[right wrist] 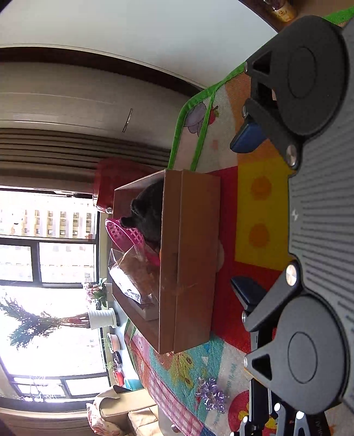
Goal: Organize objects
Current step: 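Move the right tool to the purple bow while the left tool holds the yellow brick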
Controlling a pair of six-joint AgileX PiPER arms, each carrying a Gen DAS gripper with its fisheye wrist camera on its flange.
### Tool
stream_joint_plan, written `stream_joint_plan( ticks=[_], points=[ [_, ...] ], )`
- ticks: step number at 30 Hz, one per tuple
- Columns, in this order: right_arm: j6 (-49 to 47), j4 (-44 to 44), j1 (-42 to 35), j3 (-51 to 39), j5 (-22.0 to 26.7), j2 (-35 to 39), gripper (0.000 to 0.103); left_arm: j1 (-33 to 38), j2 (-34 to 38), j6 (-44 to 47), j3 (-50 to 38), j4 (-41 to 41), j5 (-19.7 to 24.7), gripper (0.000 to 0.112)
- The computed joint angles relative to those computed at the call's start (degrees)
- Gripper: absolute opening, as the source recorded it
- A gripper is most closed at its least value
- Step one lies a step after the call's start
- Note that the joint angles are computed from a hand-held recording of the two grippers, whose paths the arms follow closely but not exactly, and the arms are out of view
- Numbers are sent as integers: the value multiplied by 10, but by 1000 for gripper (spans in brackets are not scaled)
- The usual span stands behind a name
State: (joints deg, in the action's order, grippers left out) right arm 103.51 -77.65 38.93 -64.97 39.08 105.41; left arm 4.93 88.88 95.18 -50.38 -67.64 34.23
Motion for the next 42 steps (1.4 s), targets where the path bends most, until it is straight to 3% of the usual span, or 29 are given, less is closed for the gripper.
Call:
stream_joint_plan(
  ticks=[5,10,15,20,25,32,38,40,42],
  points=[
    [-42,27,15,-23,-14,-6,98,45,23,-65,-41,13,67,20],
    [-171,113,32,-80,-55,11,103,107,34,-116,-88,-8,64,20],
    [-332,226,53,-182,-52,70,103,159,67,-187,-136,8,74,20],
    [-399,272,59,-226,-50,92,103,190,89,-194,-157,7,97,20],
    [-474,347,48,-268,-56,115,103,215,99,-186,-168,-13,97,20],
    [-613,459,40,-426,-31,208,103,218,101,-194,-182,-3,53,20],
    [-680,520,34,-641,66,333,88,217,107,-210,-193,17,60,20],
    [-710,561,27,-671,82,347,63,216,106,-210,-192,15,64,20],
    [-709,554,30,-643,68,333,59,217,105,-208,-191,13,69,20]
  ],
)
